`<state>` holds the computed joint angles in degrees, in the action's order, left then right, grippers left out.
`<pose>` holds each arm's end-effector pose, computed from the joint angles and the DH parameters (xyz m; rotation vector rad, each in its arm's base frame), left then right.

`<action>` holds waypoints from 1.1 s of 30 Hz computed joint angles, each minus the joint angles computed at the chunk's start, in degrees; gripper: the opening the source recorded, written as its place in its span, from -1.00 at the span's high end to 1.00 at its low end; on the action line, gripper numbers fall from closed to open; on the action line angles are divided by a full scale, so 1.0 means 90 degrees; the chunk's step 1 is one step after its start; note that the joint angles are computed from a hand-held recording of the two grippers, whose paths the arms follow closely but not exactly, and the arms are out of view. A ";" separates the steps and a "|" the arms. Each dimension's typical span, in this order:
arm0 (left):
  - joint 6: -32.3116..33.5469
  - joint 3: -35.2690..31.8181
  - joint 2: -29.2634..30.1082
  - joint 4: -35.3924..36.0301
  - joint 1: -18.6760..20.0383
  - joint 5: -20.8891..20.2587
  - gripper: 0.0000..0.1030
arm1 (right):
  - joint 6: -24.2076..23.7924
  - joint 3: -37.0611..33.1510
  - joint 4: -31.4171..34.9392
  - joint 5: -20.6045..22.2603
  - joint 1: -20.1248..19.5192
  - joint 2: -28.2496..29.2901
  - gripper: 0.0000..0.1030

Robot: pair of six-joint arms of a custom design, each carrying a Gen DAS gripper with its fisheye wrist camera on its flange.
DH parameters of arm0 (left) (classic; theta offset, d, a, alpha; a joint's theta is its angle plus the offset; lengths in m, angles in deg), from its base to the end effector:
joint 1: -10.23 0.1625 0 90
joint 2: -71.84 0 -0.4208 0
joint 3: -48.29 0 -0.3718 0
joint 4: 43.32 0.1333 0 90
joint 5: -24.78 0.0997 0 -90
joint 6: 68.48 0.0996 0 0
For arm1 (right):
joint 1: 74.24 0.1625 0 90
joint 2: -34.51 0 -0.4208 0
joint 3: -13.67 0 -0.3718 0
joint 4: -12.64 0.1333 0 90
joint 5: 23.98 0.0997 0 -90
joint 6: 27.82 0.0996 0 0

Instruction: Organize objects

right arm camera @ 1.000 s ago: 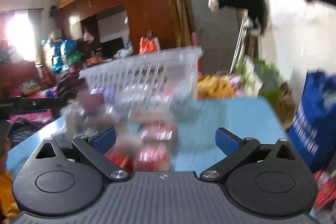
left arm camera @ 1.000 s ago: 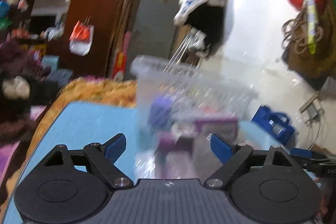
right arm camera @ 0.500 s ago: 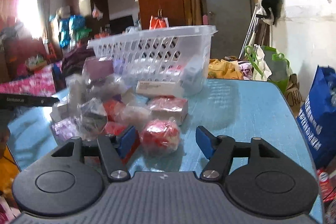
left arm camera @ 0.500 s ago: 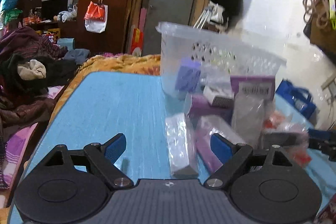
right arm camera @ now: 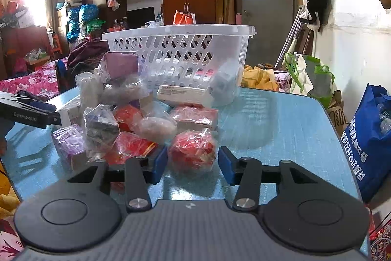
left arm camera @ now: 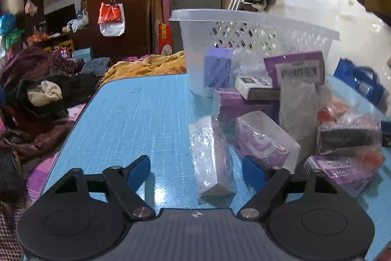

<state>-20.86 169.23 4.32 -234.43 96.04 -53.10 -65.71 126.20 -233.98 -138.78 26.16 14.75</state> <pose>0.1157 -0.5315 0.2609 0.9832 2.2920 -0.9251 0.1808 -0.4784 -0.0170 0.6251 -2.1315 1.2169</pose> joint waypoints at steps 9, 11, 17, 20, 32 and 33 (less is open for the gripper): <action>0.0213 0.0204 -0.0040 -0.0471 0.0153 -0.0712 0.21 | -0.0224 -0.0088 -0.0312 -0.0027 0.0028 0.0134 0.15; 0.0158 0.0181 -0.0054 -0.0468 0.0230 -0.0934 0.22 | -0.0250 -0.0081 -0.0423 0.0051 0.0004 0.0158 0.15; 0.0047 0.0124 -0.0087 -0.0447 0.0364 -0.1405 0.22 | -0.0242 -0.0036 -0.0698 0.0272 -0.0046 0.0187 0.16; 0.0014 0.0122 -0.0114 -0.0423 0.0380 -0.1486 0.22 | -0.0260 -0.0018 -0.0820 0.0370 -0.0067 0.0212 0.16; 0.0069 0.0257 -0.0212 -0.0702 0.0448 -0.1832 0.21 | -0.0175 -0.0041 -0.1294 0.0533 -0.0100 0.0318 0.17; 0.0061 0.0272 -0.0228 -0.0742 0.0456 -0.1873 0.21 | -0.0190 -0.0043 -0.1347 0.0535 -0.0092 0.0332 0.17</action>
<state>-20.31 171.68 2.27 -241.10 100.14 -69.96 -67.42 125.81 -246.11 -133.97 25.33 17.74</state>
